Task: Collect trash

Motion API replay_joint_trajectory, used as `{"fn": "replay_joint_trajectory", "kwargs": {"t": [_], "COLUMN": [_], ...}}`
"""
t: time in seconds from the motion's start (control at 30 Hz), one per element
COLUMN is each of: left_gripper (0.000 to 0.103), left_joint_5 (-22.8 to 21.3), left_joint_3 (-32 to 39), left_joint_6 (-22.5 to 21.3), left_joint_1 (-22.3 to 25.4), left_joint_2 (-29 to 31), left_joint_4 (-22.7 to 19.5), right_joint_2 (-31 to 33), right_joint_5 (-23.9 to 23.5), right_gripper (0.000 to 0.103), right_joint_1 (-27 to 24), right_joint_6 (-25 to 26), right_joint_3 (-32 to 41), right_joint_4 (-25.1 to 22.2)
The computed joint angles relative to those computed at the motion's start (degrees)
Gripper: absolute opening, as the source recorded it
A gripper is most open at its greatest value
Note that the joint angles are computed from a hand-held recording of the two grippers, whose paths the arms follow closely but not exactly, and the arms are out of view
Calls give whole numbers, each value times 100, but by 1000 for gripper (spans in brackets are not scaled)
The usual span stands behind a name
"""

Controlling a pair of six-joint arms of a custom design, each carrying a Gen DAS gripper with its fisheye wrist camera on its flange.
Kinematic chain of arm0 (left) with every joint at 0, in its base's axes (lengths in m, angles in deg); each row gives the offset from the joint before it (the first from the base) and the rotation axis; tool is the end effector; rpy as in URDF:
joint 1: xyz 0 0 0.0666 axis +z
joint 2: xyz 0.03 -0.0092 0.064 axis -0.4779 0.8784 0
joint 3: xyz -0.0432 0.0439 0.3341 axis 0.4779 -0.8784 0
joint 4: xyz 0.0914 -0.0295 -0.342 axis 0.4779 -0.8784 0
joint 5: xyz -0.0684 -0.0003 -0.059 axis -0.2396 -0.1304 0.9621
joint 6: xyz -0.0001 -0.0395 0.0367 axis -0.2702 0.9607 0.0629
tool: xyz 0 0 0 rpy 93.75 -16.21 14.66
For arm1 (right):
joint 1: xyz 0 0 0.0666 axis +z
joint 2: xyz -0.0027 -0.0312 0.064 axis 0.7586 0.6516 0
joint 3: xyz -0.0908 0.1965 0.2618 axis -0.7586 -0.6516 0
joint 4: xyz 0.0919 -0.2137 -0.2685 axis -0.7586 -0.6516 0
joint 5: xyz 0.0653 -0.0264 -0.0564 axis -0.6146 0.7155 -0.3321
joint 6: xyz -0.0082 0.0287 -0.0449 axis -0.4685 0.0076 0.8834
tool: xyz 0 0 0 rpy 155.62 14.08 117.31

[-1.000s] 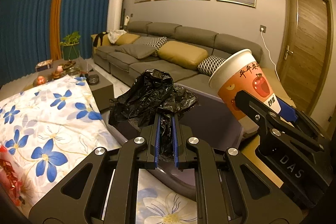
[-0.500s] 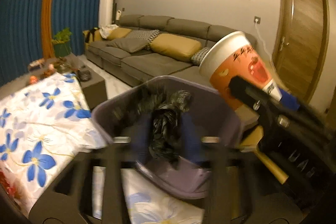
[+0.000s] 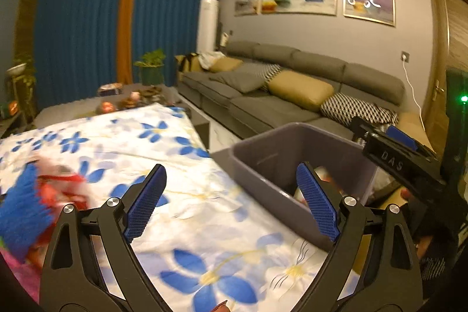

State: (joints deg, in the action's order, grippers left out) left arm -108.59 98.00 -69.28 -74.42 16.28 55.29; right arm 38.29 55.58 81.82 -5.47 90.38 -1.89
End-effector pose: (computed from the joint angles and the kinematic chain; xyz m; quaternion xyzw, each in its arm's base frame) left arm 0.3892 -0.3747 0.4246 0.0447 0.8317 -0.0751 0.5483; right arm 0.4039 0.2324 0.4391 0.0810 0.7976 0.0151 0.5975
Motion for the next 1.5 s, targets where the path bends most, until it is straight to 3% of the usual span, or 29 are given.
{"fn": "replay_joint_trajectory", "kwargs": {"t": [0.23, 0.4, 0.5, 0.67, 0.87, 1.03, 1.17, 1.3, 1.5], "left_gripper": [89, 89, 89, 89, 89, 89, 89, 86, 80], "left_joint_5": [-744, -1349, -1849, -2505, -3106, -3335, -3244, -2991, -2432], "left_joint_3": [-932, -1741, -2219, -2914, -3388, -3439, -3558, -3753, -3945], "left_joint_6": [542, 858, 1120, 1955, 3364, 3941, 3856, 3545, 3121], "left_joint_1": [-163, -290, -414, -520, -695, -823, -751, -561, -276], "left_joint_2": [-996, -1827, -2346, -3283, -4220, -4518, -4702, -4872, -4981], "left_joint_4": [-192, -360, -721, -1735, -3286, -3952, -3923, -3544, -2975], "right_joint_2": [-551, -555, -365, 190, 855, 1279, 1564, 1873, 2126], "right_joint_5": [195, -135, -283, -792, -945, -1003, -1058, -1243, -1443], "right_gripper": [88, 94, 94, 94, 93, 83, 76, 63, 28], "right_joint_1": [515, 1144, 1520, 2106, 2658, 2911, 2969, 2941, 2931], "right_joint_6": [202, 165, 156, -65, 42, 118, 69, -41, -20], "right_joint_3": [-428, -485, -361, 50, 686, 1149, 1477, 1811, 2063], "right_joint_4": [447, 449, 327, 82, -205, -481, -735, -1051, -1334]}}
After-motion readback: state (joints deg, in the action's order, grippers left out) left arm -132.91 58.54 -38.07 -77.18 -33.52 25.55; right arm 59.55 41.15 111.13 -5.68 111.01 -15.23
